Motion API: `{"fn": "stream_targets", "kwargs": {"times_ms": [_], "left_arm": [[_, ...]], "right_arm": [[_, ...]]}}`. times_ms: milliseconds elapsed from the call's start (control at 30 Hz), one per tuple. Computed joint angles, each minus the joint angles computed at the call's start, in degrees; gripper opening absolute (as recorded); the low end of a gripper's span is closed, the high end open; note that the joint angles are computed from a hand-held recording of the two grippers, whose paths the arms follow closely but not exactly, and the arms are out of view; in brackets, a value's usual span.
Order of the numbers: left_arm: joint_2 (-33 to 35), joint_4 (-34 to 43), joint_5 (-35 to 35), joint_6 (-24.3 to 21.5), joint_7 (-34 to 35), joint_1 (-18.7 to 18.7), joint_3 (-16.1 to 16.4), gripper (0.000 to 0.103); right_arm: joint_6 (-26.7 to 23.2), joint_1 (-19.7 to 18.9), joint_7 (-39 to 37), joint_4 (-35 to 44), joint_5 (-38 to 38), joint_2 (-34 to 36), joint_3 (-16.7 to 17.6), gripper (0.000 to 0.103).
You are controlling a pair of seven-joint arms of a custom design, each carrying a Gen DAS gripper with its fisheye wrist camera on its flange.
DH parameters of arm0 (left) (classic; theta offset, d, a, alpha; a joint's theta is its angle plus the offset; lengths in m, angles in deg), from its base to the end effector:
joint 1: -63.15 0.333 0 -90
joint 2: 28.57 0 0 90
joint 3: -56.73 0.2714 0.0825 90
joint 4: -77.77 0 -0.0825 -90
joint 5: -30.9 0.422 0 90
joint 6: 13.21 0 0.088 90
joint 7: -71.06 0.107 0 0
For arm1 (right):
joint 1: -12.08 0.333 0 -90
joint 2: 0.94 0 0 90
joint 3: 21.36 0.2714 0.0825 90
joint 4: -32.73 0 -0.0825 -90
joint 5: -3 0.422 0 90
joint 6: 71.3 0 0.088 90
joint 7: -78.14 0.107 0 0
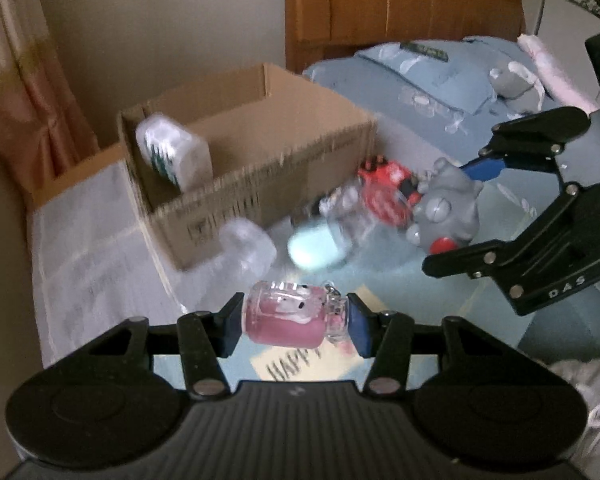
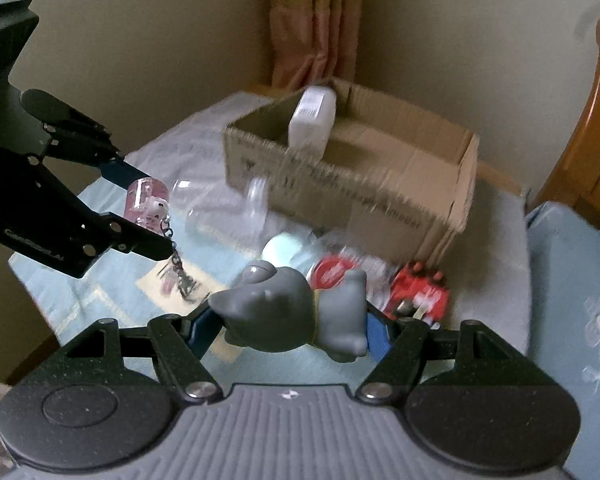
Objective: Organize rigid objects
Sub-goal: 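Lower both held items into the cardboard box and open both tools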
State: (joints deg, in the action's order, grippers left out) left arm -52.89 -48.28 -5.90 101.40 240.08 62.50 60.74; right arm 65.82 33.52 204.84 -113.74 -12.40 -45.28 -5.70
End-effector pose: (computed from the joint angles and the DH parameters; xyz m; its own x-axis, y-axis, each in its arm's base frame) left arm 0.5065 -0.0039 0.5369 -0.8951 -0.4455 -0.0151 -0.3399 0.7040 -0.6235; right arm 0.3480 0.2660 0.5285 0.1110 -0.9921 0.0590 -0.7499 -0.1226 -0.6501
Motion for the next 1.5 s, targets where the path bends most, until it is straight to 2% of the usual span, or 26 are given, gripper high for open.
{"fn": "stream_targets", "kwargs": {"times_ms": [200, 333, 467, 600, 700, 767, 800, 833, 900, 1200, 1233, 1300, 1333, 1367, 1400, 1500], "left_arm": [[2.98, 5.81, -4.21, 1.34, -0.59, -1.75, -0.70, 0.052], [7.65, 12.01, -5.92, 3.58, -2.62, -2.71, -2.48, 0.052], [12.76, 17.47, -4.41, 7.78, -6.94, -3.06, -5.54, 0.052], [17.44, 21.72, -2.21, 12.48, -11.13, -3.72, -8.19, 0.052], [22.22, 26.65, -0.91, 13.06, -15.03, -3.71, -9.53, 0.052], [24.68, 28.99, 0.86, 14.16, -17.25, -3.61, -10.61, 0.052], [25.79, 30.02, 1.51, 14.65, -18.17, -3.51, -11.06, 0.052], [26.91, 31.10, 2.34, 14.86, -19.27, -3.45, -11.50, 0.052], [28.77, 32.99, 3.35, 14.92, -20.58, -3.23, -12.29, 0.052], [32.96, 35.85, 8.15, 17.50, -24.45, -3.07, -14.65, 0.052], [33.02, 35.72, 8.27, 18.00, -24.85, -3.05, -14.79, 0.055], [33.00, 35.31, 7.82, 19.50, -25.01, -2.97, -15.10, 0.075], [32.68, 34.83, 7.08, 20.21, -24.62, -2.82, -15.25, 0.089], [31.91, 33.66, 5.39, 21.52, -23.64, -2.59, -15.45, 0.094], [31.19, 32.74, 4.34, 22.24, -23.05, -2.48, -15.49, 0.094], [29.34, 31.03, 2.91, 21.10, -21.74, -2.37, -15.07, 0.094]], "right_arm": [[0.56, -3.61, -2.00, 3.77, -3.91, 2.12, -0.39, 0.076], [1.64, -6.30, -3.19, 7.50, -5.90, 5.94, -1.15, 0.076], [3.66, -8.66, -3.77, 11.45, -7.20, 10.78, -2.33, 0.076], [3.30, -10.66, -2.64, 15.86, -8.73, 16.20, -2.86, 0.076], [3.51, -11.34, -1.49, 18.18, -10.01, 19.42, -3.51, 0.077], [3.60, -11.78, -0.98, 19.61, -11.22, 21.50, -4.02, 0.086], [3.57, -12.21, 0.15, 20.14, -12.29, 22.24, -3.98, 0.099], [4.11, -12.32, 0.83, 20.06, -12.95, 22.49, -4.28, 0.103], [6.00, -12.26, 1.57, 18.99, -13.56, 21.98, -5.02, 0.103], [6.19, -11.31, 1.65, 13.41, -11.04, 16.74, -5.52, 0.103], [6.27, -11.10, 1.39, 12.59, -10.52, 15.86, -5.53, 0.103], [6.36, -10.63, 0.62, 11.01, -9.25, 14.09, -5.60, 0.103], [6.33, -10.41, 0.08, 10.36, -8.67, 13.25, -5.60, 0.103], [6.43, -10.20, -0.56, 9.84, -8.06, 12.58, -5.68, 0.103], [6.52, -10.02, -1.00, 9.21, -7.52, 11.73, -5.61, 0.103], [7.01, -10.04, -1.31, 7.23, -6.53, 9.24, -5.06, 0.103]]}}
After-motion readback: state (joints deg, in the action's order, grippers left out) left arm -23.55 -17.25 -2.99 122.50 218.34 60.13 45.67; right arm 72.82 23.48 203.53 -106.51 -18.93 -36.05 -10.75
